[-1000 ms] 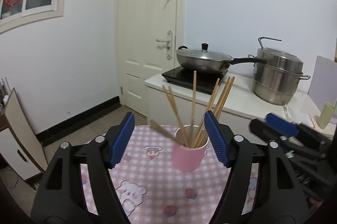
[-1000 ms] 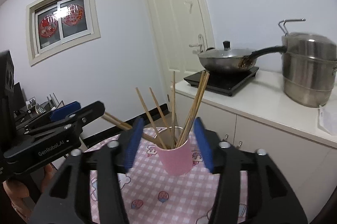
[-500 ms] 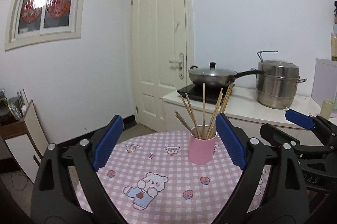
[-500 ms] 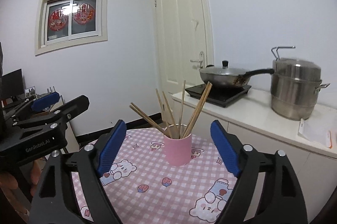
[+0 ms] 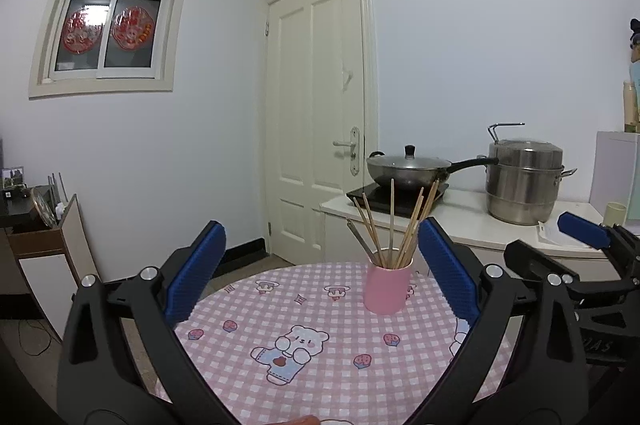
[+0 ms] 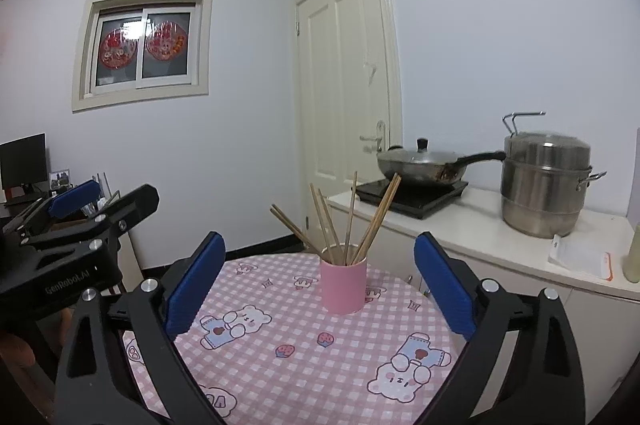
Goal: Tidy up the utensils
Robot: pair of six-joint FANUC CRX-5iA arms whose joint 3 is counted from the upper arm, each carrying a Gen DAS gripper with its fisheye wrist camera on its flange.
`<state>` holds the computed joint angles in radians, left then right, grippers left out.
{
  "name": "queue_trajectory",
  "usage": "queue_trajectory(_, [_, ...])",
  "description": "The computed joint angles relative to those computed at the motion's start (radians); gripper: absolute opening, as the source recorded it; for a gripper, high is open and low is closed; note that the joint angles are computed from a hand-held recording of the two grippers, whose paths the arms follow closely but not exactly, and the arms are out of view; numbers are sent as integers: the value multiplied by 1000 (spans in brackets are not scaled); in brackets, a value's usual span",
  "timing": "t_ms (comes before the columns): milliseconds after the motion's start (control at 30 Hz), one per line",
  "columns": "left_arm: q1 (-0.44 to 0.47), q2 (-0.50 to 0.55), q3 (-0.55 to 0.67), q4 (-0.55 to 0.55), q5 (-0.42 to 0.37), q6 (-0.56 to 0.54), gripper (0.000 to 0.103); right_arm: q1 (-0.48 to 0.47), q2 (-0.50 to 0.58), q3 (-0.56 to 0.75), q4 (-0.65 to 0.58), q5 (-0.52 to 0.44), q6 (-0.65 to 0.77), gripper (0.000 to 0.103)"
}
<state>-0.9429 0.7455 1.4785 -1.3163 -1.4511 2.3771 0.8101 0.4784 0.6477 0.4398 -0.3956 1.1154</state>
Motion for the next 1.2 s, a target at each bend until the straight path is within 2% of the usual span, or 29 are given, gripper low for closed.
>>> queue_trajectory(133, [-23,-8,-22,-40,0,6,96,-4,-39,-118,210,88,-190,93])
queue_trajectory(200, [-31,3,-7,-54,-12,-6,96,-5,-44,-142,263,103,-237,94])
queue_trajectory(633, [-67,-26,-72,-124,-35,26,97,-21,-83,-249,454,170,-442,95])
queue_trajectory(700, [-68,-34,-84,-123,-36,30,97,-29,-87,-268,521,181,-507,95])
queue_trajectory(767, [-68,-47,-104,-121,-28,45,97,-28,-90,-271,520,182,-509,95])
queue_trajectory(900, [-69,-52,-115,-126,-34,48,97,-40,-101,-304,614,203,-598,95])
queue_trajectory(1100, [-69,-64,-134,-120,-31,56,97,-42,-106,-315,636,208,-625,95])
queue_trajectory(1200, [-68,-67,-139,-117,-30,58,97,-53,-112,-332,697,222,-684,95])
